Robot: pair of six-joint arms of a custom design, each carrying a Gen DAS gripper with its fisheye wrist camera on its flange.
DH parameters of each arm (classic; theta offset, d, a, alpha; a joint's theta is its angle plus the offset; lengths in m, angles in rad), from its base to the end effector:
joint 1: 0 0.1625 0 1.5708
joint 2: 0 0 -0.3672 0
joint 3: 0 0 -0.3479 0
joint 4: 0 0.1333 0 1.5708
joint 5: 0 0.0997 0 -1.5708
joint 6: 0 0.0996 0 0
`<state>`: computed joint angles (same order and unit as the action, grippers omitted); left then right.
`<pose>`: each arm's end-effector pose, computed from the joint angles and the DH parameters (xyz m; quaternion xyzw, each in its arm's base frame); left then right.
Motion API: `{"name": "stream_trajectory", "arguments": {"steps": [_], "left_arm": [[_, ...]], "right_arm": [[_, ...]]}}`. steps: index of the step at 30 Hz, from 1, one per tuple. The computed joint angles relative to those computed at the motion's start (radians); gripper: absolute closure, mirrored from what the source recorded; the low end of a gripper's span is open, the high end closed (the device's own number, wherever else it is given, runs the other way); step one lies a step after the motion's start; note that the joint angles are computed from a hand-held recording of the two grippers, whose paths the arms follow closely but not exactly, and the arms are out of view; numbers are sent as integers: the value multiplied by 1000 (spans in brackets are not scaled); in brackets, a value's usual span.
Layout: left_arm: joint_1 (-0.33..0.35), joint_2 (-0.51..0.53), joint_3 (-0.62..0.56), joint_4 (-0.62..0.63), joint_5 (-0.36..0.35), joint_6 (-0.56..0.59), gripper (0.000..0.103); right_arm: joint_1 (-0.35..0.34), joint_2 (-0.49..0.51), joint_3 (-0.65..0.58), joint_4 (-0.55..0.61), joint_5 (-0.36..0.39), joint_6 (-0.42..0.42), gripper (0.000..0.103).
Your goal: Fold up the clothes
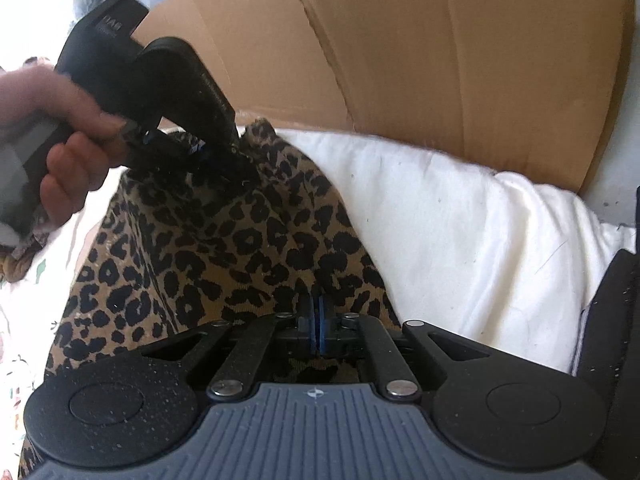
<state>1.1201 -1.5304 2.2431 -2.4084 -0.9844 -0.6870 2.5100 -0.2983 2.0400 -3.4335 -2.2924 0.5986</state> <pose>0.0009 -0.4307 0.2320 -0.1305 0.9467 -0.2057 0.2108 0.3625 -0.1816 -0.1346 0.1372 -0.9240 0.2857 0.2139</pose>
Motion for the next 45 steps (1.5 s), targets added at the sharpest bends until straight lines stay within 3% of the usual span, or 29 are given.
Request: {"name": "stream_trajectory", "arguments": {"steps": [7,15,19,23,27,28,30,31,35,39,41,43,45], "left_arm": [[-24,-47,15,-88,-51,59,103],[-43,26,8,-132,-41,66,103],[-19,69,10,-176,-38,89,103],[15,101,-13,-214,-53,165,103],[33,97,-24,-209,-92,151,102],[35,93,-33,-191,-105,160,100],[29,81,-45,-160,-118,182,84],[21,70,-43,-154,-116,194,81],[-16,23,-62,-60,-98,266,79],[-62,-41,-64,59,-29,426,72],[-71,-79,-57,111,-4,502,70],[-74,-120,-46,153,20,580,63],[-63,-155,-41,179,10,646,45]], "right_arm": [[37,-35,25,-19,-64,40,103],[5,-35,23,15,-83,93,103],[-15,-46,45,31,-78,155,102],[21,-92,95,47,-107,225,102],[66,-162,146,110,-121,306,101],[77,-178,155,114,-122,321,100],[105,-204,172,112,-131,352,100],[120,-211,175,113,-137,366,100],[164,-210,157,132,-131,370,100],[182,-187,109,197,-94,342,99],[180,-169,89,202,-69,329,93],[175,-149,71,215,-50,319,71],[172,-134,60,212,-38,296,68]]}}
